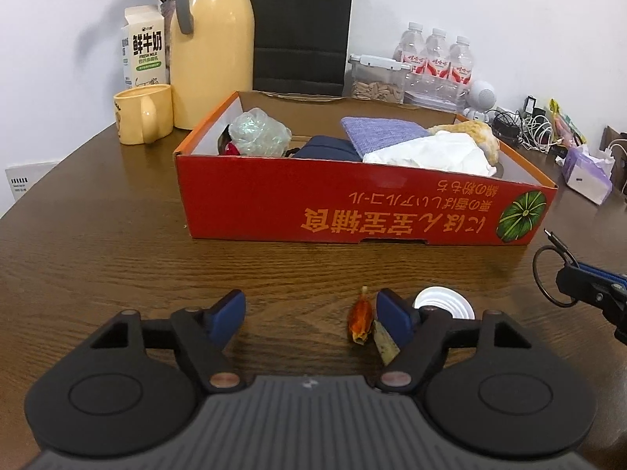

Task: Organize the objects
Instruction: 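Grasp the small orange item with the left tool while the right tool holds the cable, then carry the cable and orange item into the box and open both tools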

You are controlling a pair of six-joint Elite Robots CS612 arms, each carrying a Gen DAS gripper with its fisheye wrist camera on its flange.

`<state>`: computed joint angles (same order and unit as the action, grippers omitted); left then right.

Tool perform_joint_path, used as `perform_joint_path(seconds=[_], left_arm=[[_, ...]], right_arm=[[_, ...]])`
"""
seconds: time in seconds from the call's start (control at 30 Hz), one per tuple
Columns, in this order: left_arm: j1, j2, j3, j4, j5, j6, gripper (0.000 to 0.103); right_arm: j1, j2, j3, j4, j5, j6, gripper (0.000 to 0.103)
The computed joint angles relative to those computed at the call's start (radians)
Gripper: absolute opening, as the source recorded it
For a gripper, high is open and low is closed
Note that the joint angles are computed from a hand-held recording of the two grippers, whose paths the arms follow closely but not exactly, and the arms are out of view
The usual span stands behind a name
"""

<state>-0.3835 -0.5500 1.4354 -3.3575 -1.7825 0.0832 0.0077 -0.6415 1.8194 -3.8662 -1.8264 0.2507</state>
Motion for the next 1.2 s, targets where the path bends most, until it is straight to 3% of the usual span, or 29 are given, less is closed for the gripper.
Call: perform_joint_path(seconds=[0.3, 0.47, 0.73, 0.77, 0.83, 0.93, 1.2], left_arm=[[0.016, 0.010, -0.015, 0.007, -0.091, -0.017, 0.049], [0.023, 0.013, -0.022, 0.014, -0.090, -0.072, 0.044], [0.020, 0.010, -0.016, 0.015, -0.085, -0.035, 0.040], [0.019, 0.010, -0.014, 0.013, -0.086, -0.027, 0.037], [0.018, 0.009, -0.011, 0.014, -0.092, 0.000, 0.012], [0.016, 0.008, -0.003, 0.003, -0.100, 0.026, 0.012], [0.020, 0.015, 0.006, -0.083, -0.105, -0.001, 0.012]], right_arm=[[0.001, -0.003, 0.000, 0.011, -0.006, -0.002, 0.012], [0.003, -0.003, -0.002, 0.018, -0.010, -0.004, 0.012], [0.004, -0.004, -0.002, 0.023, -0.016, -0.006, 0.012], [0.004, -0.004, -0.001, 0.023, -0.014, -0.006, 0.012], [0.003, -0.005, -0.002, 0.025, -0.013, -0.006, 0.012], [0.003, -0.005, -0.002, 0.027, -0.014, -0.006, 0.012], [0.005, -0.005, -0.004, 0.035, -0.019, -0.012, 0.012]])
